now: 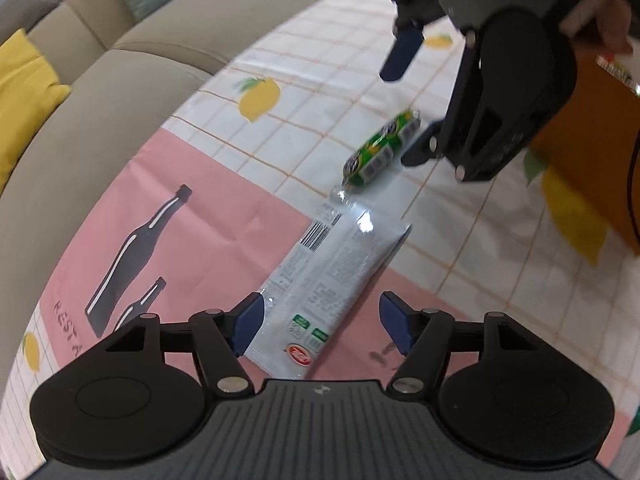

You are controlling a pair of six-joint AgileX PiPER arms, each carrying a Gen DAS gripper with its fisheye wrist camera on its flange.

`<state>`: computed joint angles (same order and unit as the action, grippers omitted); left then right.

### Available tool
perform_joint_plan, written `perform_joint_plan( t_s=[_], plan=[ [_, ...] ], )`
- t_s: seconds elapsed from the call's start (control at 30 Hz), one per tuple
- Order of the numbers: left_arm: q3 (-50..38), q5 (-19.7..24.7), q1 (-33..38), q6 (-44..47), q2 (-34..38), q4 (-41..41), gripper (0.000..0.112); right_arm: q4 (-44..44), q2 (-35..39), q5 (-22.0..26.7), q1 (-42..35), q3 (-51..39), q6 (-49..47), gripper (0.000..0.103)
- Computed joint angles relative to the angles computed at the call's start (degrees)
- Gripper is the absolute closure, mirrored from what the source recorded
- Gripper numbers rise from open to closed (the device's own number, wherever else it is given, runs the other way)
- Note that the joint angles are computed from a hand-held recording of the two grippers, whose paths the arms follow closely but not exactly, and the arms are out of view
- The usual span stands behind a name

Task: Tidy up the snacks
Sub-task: 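Move both tools back toward the white bar and green sausage stick, then grasp the white wrapped bar with the left tool while the right tool grasps the green sausage stick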

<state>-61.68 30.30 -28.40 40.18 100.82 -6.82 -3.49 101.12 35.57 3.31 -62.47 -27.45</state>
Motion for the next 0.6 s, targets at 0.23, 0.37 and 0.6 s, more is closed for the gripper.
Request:
perform_joint_plan(
  t_s=[0.23,0.37,0.6],
  plan=[
    [-4.9,0.1,-0.1,1.6,5.8,1.7,0.031,3.6,3.6,2.1,-0.8,-3.1,-3.4,0.040],
    [-7.9,1.5,1.2,5.0,8.4,-3.4,0.027,6.4,5.0,3.2,-1.2,-4.4,-4.1,0.045],
    [-9.8,4.9,4.1,0.2,10.4,-12.8,0.028,7.8,6.8,7.4,-1.5,-6.2,1.3,0.066]
  ],
)
